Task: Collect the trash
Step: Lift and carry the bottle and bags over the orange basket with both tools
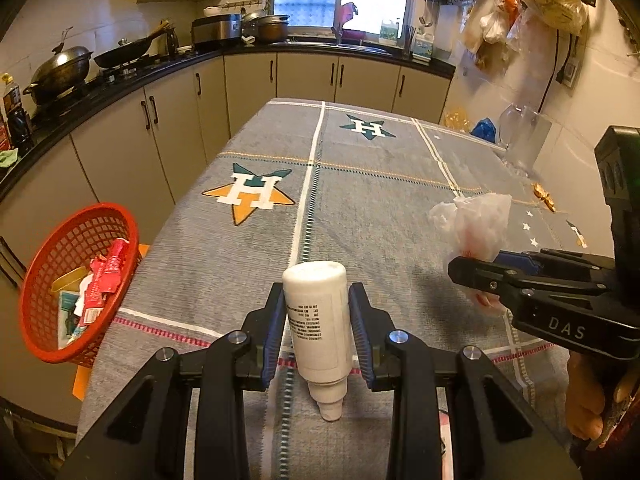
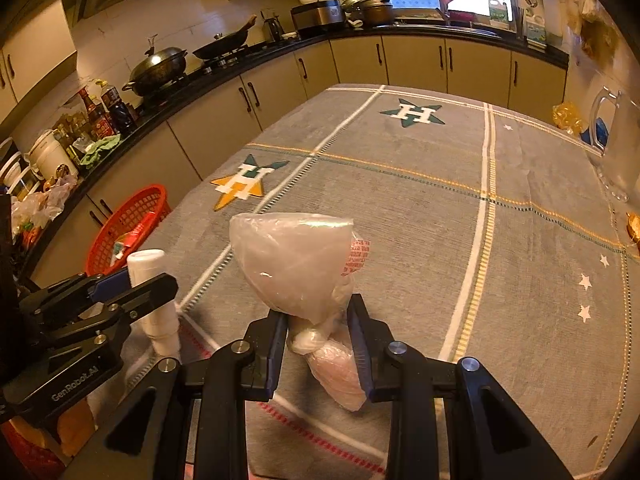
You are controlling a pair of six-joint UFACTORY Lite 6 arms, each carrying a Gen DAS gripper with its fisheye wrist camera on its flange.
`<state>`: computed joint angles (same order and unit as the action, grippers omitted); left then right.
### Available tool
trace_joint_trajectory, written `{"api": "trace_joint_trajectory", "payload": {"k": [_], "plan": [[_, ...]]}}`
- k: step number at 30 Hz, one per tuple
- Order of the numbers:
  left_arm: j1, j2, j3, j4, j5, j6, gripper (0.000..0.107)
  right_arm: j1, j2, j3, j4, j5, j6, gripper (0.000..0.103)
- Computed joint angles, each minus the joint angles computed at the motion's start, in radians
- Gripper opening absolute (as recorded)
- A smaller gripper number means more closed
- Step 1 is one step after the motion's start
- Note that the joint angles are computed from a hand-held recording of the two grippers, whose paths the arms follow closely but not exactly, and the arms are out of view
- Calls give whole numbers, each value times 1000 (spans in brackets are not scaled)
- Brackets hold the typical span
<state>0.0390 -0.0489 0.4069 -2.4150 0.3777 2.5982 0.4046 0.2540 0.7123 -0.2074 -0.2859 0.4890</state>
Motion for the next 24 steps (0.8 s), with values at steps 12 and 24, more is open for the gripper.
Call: {"api": "trace_joint_trajectory", "payload": {"k": [12,24], "plan": [[180,-55,-24,282,68,-190,30,141,-16,57,214,54,-130,33],[390,-6,28,500,173,-307,30,261,74,213,769,121,-646,33]]}}
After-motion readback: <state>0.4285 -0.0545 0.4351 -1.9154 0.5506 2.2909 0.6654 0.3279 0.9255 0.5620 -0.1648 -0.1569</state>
